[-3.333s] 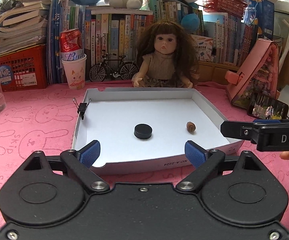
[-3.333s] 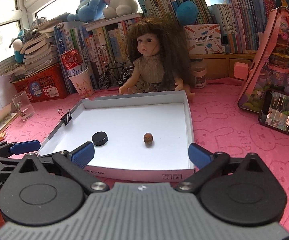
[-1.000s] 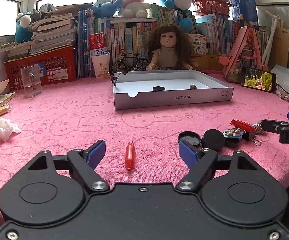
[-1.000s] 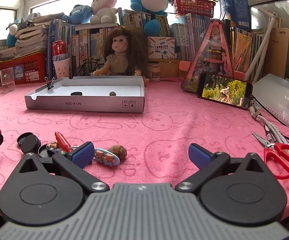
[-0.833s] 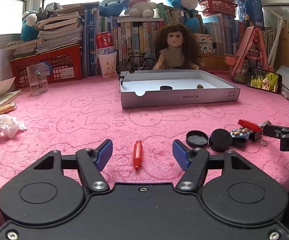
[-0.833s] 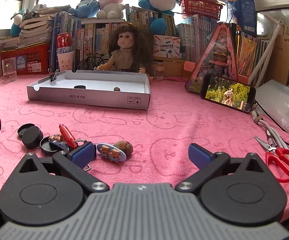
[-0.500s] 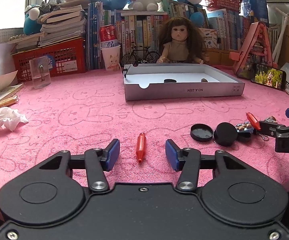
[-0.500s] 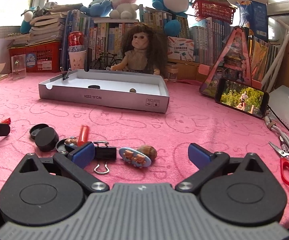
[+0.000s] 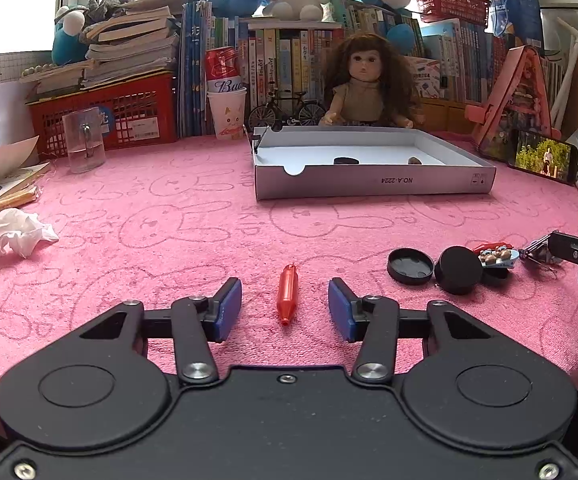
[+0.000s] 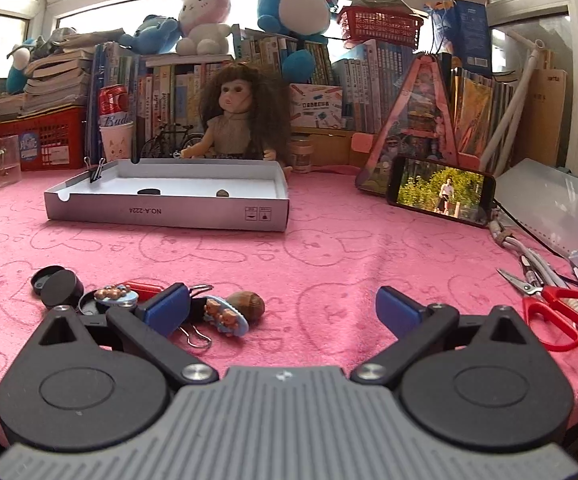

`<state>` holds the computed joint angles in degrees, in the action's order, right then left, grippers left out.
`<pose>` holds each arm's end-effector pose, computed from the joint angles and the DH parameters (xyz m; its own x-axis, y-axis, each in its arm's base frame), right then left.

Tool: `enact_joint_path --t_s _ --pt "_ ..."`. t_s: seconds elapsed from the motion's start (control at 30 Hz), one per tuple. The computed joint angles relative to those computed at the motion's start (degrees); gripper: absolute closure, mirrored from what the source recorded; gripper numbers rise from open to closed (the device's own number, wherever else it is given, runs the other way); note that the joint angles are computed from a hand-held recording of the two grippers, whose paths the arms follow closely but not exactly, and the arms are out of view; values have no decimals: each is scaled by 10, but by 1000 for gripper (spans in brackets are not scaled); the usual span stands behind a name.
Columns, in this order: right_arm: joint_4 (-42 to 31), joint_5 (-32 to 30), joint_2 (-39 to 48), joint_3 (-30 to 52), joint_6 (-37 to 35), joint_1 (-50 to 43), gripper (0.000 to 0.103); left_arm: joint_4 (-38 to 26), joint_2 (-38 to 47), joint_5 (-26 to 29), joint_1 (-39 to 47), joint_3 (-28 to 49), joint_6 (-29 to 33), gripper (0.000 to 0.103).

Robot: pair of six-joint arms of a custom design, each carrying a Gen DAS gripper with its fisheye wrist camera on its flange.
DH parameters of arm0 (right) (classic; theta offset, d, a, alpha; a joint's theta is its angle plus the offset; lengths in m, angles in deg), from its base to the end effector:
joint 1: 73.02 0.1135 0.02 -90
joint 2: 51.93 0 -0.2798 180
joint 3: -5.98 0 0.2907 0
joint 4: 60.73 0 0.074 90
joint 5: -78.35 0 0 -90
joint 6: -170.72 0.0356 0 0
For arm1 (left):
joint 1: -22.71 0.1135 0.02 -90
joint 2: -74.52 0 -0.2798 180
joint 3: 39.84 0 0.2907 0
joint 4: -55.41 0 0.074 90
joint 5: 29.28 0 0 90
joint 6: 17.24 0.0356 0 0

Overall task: Organize rigid objects
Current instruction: 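Grasp the red marker with the left tool while the right tool grasps the blue keychain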

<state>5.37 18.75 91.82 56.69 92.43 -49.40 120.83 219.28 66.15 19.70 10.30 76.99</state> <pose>0.3037 0.1131 -0.0588 -0.3927 0.0193 -0.9195 0.1506 0.9876 -0.0436 0.3200 -0.0202 -0.0682 -0.4759 0.0986 -0.8739 0.1703 0.9852 0.0183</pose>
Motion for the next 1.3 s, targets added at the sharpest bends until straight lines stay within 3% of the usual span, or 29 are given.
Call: enact_joint_path --t_s 0.13,0.27,0.67,0.83,1.3 --pt "2 26 4 3 18 4 0 -1 0 -1 -1 0 -1 57" --pt "-58 32 -6 19 31 3 0 0 0 -2 -1 0 0 57" --pt "-118 7 -12 56 12 16 1 0 0 0 0 1 0 57" --pt "-110 -22 -10 59 0 22 1 0 1 0 1 1 0 57" --pt "-99 -11 -21 18 8 -6 1 1 2 0 1 2 1 56"
